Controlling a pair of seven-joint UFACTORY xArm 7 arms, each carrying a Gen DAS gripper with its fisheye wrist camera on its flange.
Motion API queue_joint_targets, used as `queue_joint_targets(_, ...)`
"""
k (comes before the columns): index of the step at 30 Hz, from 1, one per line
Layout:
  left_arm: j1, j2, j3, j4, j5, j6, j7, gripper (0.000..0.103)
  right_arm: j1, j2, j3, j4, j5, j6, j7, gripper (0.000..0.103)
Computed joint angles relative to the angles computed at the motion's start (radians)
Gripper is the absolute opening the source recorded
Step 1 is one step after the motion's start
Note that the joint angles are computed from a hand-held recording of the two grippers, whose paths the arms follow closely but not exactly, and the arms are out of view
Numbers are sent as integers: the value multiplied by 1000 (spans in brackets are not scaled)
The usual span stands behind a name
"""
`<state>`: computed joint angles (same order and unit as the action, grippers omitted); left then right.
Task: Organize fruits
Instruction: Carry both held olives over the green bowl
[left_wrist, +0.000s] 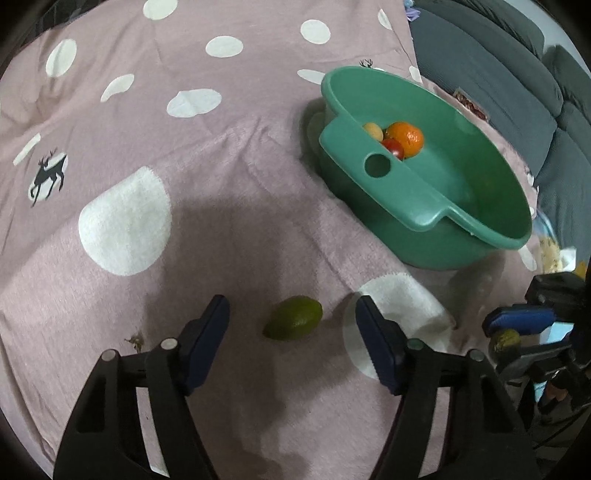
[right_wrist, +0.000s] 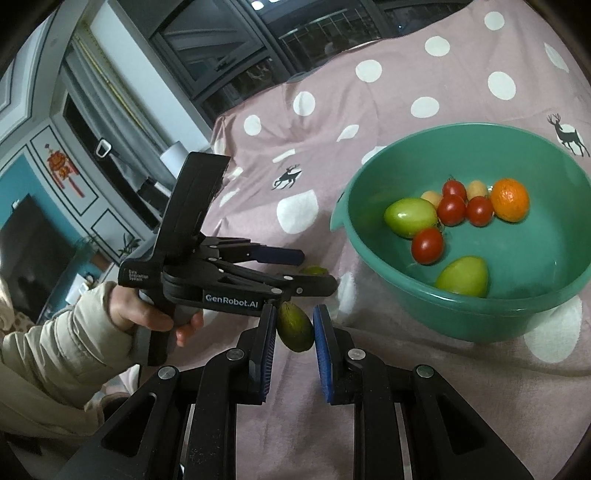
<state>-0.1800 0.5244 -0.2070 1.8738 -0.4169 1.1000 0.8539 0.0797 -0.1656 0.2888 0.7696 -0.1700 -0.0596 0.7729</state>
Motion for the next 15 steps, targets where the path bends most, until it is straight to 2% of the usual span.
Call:
queue_joint_targets(1,-1,-8,-1,-14,3,-12,12,61,1,0,-2,-1,1,-2,1,22)
queue_joint_targets(6,1,-19,-3,-33,1,-27,42,29,-16,-4,17,-11,1,-6,18,22)
queue_joint_targets(10,-21,-38,12,-59,40,-57,30,24,-38,-7,39,-8,-15,1,40,22)
queue_joint_targets(12,-34,-40,21,-60,67,-72,1,17,-58,-11,55,-8,-30,3,57,22)
queue_joint_targets(15,-30,-44,16,-72,66,-89,-8,18,-67,-12,62,-10,-42,0,73,22)
